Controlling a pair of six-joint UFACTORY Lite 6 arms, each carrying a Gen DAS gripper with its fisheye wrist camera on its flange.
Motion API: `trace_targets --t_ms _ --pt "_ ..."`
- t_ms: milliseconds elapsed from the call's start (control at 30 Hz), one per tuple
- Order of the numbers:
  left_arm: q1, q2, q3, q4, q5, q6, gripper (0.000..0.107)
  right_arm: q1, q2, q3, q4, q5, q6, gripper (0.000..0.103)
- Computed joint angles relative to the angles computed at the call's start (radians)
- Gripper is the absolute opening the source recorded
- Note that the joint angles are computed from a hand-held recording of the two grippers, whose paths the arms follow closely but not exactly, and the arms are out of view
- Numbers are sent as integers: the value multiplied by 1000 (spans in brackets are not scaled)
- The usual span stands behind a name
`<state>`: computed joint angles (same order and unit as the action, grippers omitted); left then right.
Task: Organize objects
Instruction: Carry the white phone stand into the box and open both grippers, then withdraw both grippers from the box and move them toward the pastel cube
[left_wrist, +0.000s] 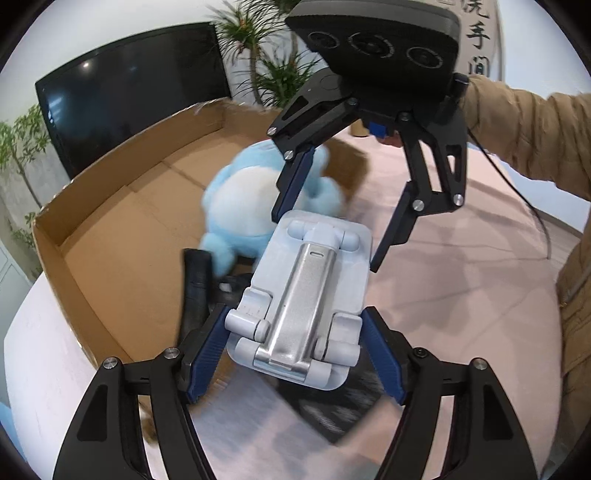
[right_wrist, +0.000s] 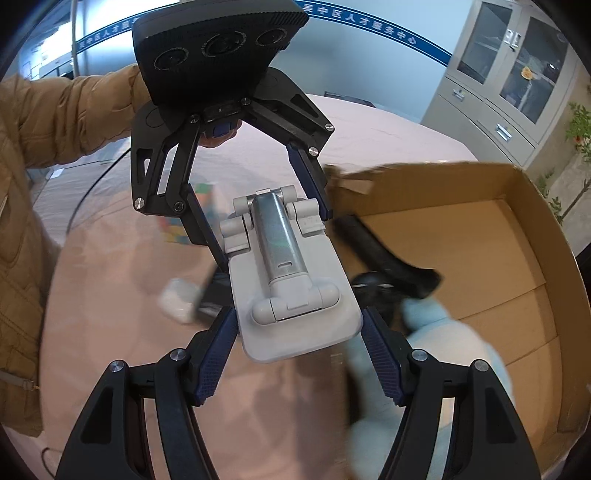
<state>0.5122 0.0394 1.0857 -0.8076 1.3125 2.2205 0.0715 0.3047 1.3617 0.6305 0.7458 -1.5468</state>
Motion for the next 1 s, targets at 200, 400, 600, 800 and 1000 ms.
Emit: trace_targets --t_ms 200,400,600,800,1000 --pt "-106 198 148 -28 -106 -88 72 -41 231 273 -58 41 68 68" --pt "-108 227 141 -58 -189 -93 71 -55 265 270 -33 -28 60 68" --pt "-12 174 121 -65 -132 -51 72 -41 112 81 4 -137 36 68" --pt "221 12 20 -72 14 87 78 -37 -223 -263 199 -163 -98 69" --pt "575 -177 -168 -73 221 297 87 77 -573 -618 340 -250 -133 79"
